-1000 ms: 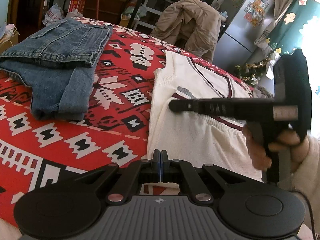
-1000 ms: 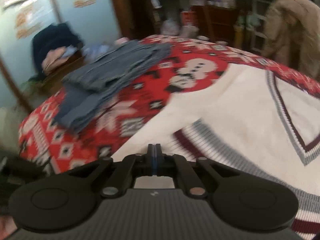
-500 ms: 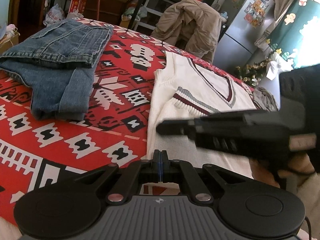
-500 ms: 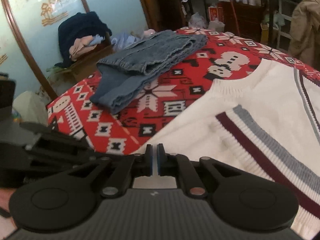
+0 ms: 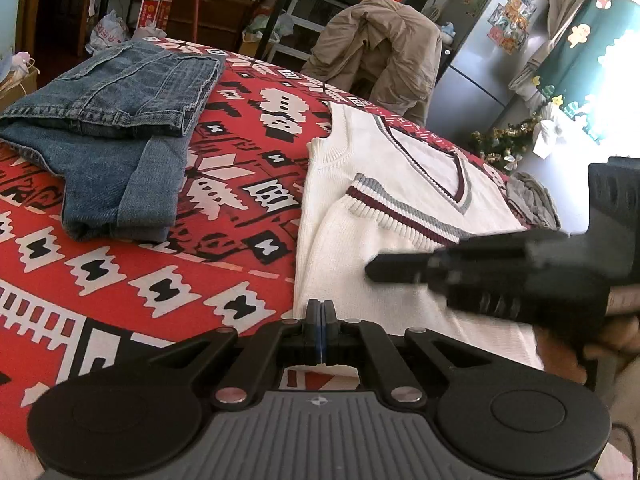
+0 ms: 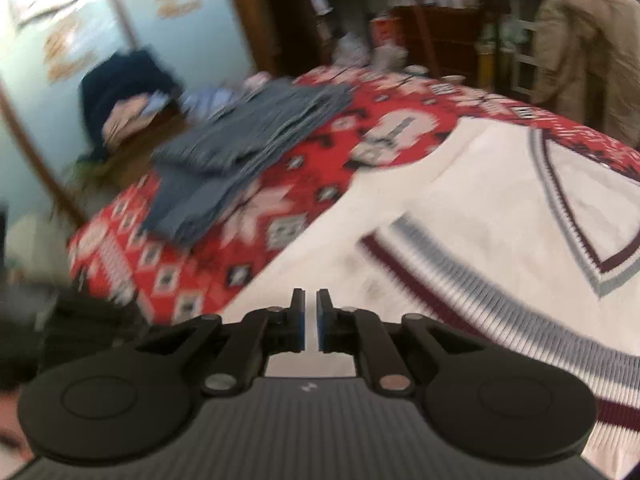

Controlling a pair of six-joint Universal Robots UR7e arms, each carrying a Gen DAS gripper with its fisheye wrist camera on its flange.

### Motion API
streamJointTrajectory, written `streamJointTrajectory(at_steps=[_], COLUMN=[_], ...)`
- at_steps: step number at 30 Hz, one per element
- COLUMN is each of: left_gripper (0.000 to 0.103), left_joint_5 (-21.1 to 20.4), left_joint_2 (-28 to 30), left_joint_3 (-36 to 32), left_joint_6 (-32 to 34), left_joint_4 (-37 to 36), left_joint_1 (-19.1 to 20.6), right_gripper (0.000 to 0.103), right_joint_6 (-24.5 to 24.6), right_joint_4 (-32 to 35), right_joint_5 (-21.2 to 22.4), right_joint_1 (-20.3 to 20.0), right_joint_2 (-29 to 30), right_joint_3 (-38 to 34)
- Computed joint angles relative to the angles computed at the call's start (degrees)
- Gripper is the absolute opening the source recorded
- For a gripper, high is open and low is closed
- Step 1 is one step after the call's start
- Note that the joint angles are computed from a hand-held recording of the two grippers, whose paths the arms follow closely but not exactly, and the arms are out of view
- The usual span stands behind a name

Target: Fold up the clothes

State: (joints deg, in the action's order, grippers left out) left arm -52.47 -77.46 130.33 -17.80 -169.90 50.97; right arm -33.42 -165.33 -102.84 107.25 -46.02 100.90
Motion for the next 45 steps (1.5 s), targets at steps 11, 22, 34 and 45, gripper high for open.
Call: streamJointTrajectory(at_steps=[11, 22, 34, 45], left_gripper=[0.003, 0.007, 0.083, 0.095], left_joint_5=[0.0, 0.9, 3.6, -6.0], left_joint_2=[-0.1, 2.3, 17.8, 25.3], left_joint_3=[-0.1, -2.6, -6.8, -14.7], left_joint_6=[-0.1, 4.2, 18.1, 18.8], left_joint_4=[0.4, 2.4, -12.7, -5.9], left_joint_1=[-0.1, -5.4, -12.4, -10.8], right_gripper=[0.007, 0.023, 0.094, 0.102], right_joint_6=[5.0, 8.8, 5.8, -2.4], right_joint_4=[-5.5, -14.8, -32.8, -35.5], right_joint_5=[-2.8, -6.9, -19.6, -19.1], right_joint_1=[-1.0, -1.1, -4.1, -7.7], right_joint_2=[3.1, -15.1, -28.7, -32.4], right_joint_3=[-4.2, 16.3, 29.7, 31.9])
